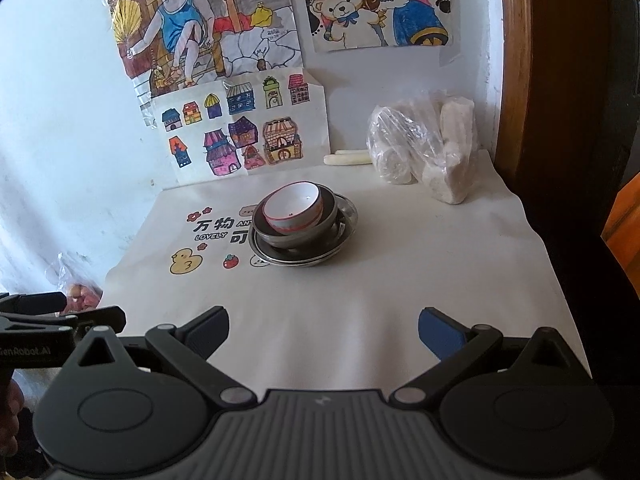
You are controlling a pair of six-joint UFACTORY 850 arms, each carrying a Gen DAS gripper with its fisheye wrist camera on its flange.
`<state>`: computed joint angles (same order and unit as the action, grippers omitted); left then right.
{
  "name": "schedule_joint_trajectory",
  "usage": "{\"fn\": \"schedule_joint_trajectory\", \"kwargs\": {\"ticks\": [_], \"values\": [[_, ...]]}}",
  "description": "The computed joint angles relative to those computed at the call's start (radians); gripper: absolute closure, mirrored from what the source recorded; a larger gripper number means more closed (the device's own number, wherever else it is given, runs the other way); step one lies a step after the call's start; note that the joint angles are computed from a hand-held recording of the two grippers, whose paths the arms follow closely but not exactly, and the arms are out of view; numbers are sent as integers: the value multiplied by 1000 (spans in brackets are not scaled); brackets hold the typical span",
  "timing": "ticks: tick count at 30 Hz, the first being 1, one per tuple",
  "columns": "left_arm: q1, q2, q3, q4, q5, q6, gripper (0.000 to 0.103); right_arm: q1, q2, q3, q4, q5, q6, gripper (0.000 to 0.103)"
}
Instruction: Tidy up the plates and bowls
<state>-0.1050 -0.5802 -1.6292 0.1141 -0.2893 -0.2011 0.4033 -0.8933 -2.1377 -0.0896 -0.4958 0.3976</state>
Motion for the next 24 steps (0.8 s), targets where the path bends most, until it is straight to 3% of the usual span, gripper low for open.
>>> {"fn": "schedule_joint_trajectory", "kwargs": {"ticks": [24], "values": [[-1, 11, 18, 28, 4, -35, 1, 2, 7, 9, 5, 0, -6, 0]]}}
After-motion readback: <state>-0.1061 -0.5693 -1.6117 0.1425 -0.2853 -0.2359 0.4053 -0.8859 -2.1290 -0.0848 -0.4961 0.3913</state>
